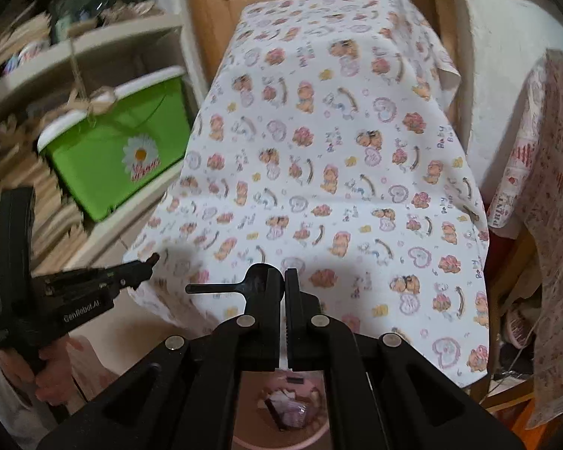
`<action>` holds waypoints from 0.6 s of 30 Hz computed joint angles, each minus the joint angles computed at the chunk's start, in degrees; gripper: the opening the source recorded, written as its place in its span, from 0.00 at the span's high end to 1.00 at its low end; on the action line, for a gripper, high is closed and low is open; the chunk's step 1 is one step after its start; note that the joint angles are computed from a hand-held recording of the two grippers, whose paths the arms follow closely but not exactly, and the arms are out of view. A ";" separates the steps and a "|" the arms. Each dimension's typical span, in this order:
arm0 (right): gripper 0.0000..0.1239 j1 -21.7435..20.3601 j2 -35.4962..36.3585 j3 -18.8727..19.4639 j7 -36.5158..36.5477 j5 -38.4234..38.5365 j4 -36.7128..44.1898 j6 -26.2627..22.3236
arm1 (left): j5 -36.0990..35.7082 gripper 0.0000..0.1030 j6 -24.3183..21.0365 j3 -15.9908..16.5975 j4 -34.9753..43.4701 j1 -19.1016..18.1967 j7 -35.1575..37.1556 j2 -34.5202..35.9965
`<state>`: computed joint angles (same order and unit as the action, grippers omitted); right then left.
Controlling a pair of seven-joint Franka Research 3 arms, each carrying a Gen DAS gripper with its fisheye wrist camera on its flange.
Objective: Collect trash
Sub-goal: 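Lift the ring and spoon and carry both over the pink basket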
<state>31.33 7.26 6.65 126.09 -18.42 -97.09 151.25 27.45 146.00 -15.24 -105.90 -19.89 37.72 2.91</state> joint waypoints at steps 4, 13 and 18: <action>0.98 1.29 0.77 0.16 -0.65 -3.60 0.61 -3.53 | -4.66 0.94 -1.22 -0.23 -0.07 0.23 3.39 0.55; 0.98 2.50 2.32 0.44 -3.75 -3.75 0.92 -7.55 | -12.43 0.94 -4.29 -0.46 -0.29 0.44 10.19 1.70; 0.98 3.19 3.75 0.34 -4.42 -3.23 1.46 -10.51 | -14.47 0.94 -5.45 -0.70 -0.12 0.21 12.69 2.34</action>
<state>34.52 11.00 6.99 121.67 -21.65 -95.64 140.74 12.98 140.55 -15.94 -106.02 -19.69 50.41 5.25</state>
